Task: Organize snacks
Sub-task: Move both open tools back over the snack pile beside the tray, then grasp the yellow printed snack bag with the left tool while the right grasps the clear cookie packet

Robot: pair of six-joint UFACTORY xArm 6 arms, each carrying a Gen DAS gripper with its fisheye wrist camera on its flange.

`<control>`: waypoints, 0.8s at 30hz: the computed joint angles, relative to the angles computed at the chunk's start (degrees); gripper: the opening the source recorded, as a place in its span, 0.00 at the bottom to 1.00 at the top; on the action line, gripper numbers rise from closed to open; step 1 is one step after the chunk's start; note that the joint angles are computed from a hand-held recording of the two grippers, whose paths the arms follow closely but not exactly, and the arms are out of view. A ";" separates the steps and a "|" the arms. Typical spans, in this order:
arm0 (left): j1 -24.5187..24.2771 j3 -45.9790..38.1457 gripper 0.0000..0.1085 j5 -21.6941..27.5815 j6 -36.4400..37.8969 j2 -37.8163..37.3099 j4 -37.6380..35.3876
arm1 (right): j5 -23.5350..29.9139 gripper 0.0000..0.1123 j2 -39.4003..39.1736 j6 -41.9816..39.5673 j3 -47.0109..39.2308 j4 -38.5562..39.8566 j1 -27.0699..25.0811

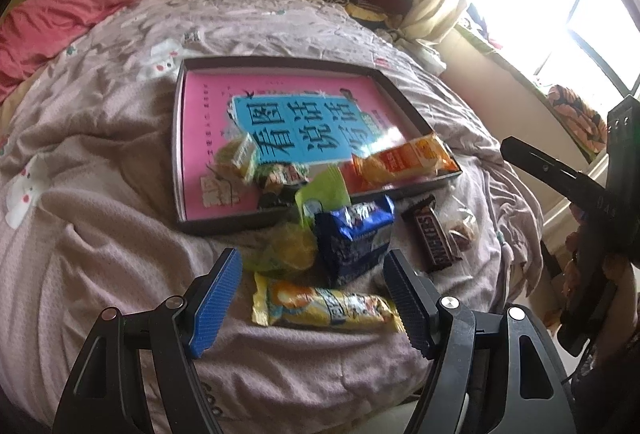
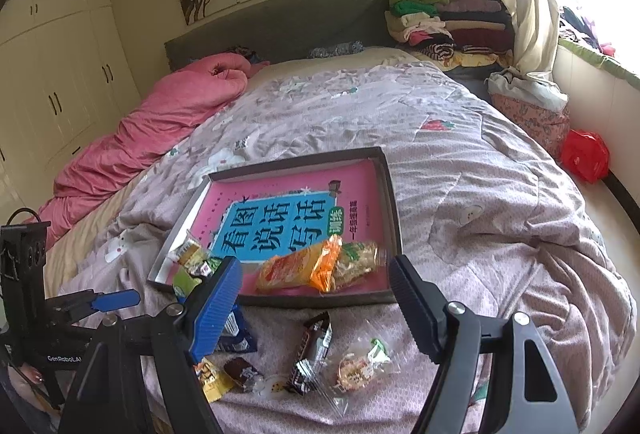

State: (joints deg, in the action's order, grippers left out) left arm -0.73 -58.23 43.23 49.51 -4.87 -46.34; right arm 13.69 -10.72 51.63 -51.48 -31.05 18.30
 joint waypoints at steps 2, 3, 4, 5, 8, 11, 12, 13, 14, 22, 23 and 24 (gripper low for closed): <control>-0.25 0.28 0.69 0.47 -0.84 0.01 1.00 | 0.03 0.67 -0.25 -0.79 0.69 0.75 0.08; -0.40 0.44 0.69 0.48 -1.04 -0.02 1.30 | 0.18 0.67 -0.35 -0.89 0.97 0.87 0.15; -0.53 0.59 0.69 0.44 -1.09 -0.06 1.55 | 0.11 0.67 -0.47 -1.33 1.31 1.37 0.17; -0.76 0.82 0.69 0.33 -1.14 -0.15 1.86 | 0.11 0.67 -0.64 -1.63 1.68 1.79 0.23; -1.22 1.00 0.69 0.33 -1.37 -0.10 2.62 | 0.43 0.67 -1.03 -2.54 2.63 2.71 0.51; -1.51 1.26 0.69 0.82 -2.39 -0.13 3.73 | 0.44 0.67 -1.20 -3.67 3.33 4.26 0.73; -1.52 1.37 0.69 1.06 -2.62 -0.23 3.80 | 0.42 0.67 -1.30 -4.04 3.61 4.66 0.80; -1.48 1.52 0.69 1.39 -2.84 -0.36 3.77 | 0.56 0.67 -1.40 -3.91 3.78 4.48 0.83; -1.41 1.59 0.69 1.96 -3.29 -0.44 3.79 | 0.60 0.67 -1.43 -4.00 3.91 4.58 0.85; -0.50 1.47 0.69 5.97 -8.01 -0.01 3.38 | -0.29 0.67 -1.73 -4.64 5.01 5.79 0.57; -0.46 1.35 0.69 6.35 -8.85 0.29 3.87 | -0.24 0.67 -1.77 -4.69 5.09 5.96 0.52; -0.50 1.35 0.69 6.35 -9.94 0.48 4.50 | -0.25 0.67 -1.84 -4.67 5.15 6.06 0.51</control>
State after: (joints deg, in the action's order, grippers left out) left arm -1.23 -56.88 49.58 39.57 -4.39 -41.84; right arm 13.44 -12.57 46.95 -46.33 -24.99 18.81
